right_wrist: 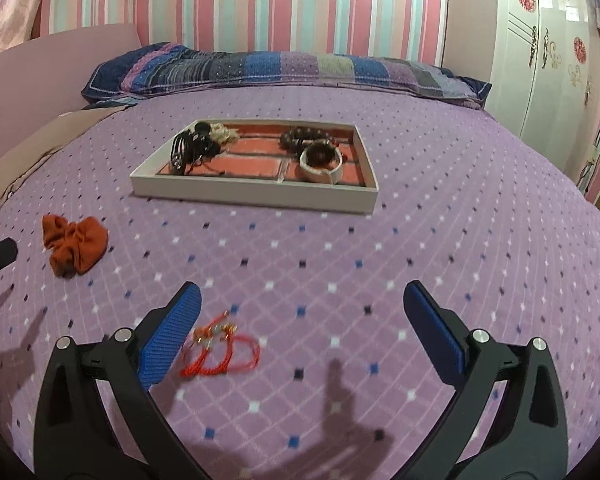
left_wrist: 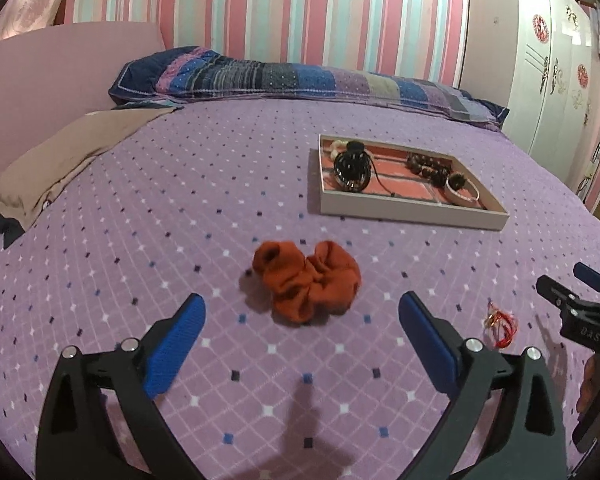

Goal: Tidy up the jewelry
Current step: 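Grasp the orange scrunchie with the left tool while the right tool grasps the red string bracelet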

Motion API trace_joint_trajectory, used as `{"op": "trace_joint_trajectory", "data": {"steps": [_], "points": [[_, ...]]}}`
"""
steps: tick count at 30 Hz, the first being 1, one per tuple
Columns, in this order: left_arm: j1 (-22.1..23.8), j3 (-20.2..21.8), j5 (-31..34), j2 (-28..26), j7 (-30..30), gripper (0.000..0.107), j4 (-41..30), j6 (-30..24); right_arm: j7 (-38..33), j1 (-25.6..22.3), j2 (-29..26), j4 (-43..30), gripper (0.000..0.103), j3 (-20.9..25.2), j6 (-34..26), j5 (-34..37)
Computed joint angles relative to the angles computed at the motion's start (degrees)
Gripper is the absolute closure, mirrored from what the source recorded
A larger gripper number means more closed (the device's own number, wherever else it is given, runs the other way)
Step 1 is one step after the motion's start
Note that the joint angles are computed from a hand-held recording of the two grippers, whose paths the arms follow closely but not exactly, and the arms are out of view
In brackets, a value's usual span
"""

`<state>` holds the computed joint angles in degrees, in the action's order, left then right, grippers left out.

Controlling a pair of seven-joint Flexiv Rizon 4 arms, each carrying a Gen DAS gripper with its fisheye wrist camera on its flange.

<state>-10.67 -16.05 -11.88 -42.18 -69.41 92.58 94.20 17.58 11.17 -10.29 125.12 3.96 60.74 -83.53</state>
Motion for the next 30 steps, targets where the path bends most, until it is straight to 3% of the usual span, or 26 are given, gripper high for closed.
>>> {"op": "trace_joint_trajectory", "data": {"steps": [9, 18, 26, 30], "points": [[-2.1, 2.8, -0.1, -2.7, -0.3, 0.012, -3.6, -1.6, 0.3, 1.9, -2.5, -0.1, 0.004, 0.5, 0.2, 0.4], [-4.5, 6.0, -0.8, -6.9, -0.4, 0.012, -11.0, -7.6, -0.3, 2.5, -4.5, -0.7, 0.005, -0.6, 1.1, 1.5], [-6.5, 8.4, -0.5, -10.3, -0.5, 0.012, -17.9, -13.8, -2.5, 2.0, -6.3, -1.2, 0.032, -1.4, 5.0, 3.6], [-6.1, 7.6, -0.5, -11.1, 0.2, 0.014, -19.0, -15.1, -2.3, 1.8, -6.8, -1.2, 0.037, -2.1, 7.0, 3.4]]}}
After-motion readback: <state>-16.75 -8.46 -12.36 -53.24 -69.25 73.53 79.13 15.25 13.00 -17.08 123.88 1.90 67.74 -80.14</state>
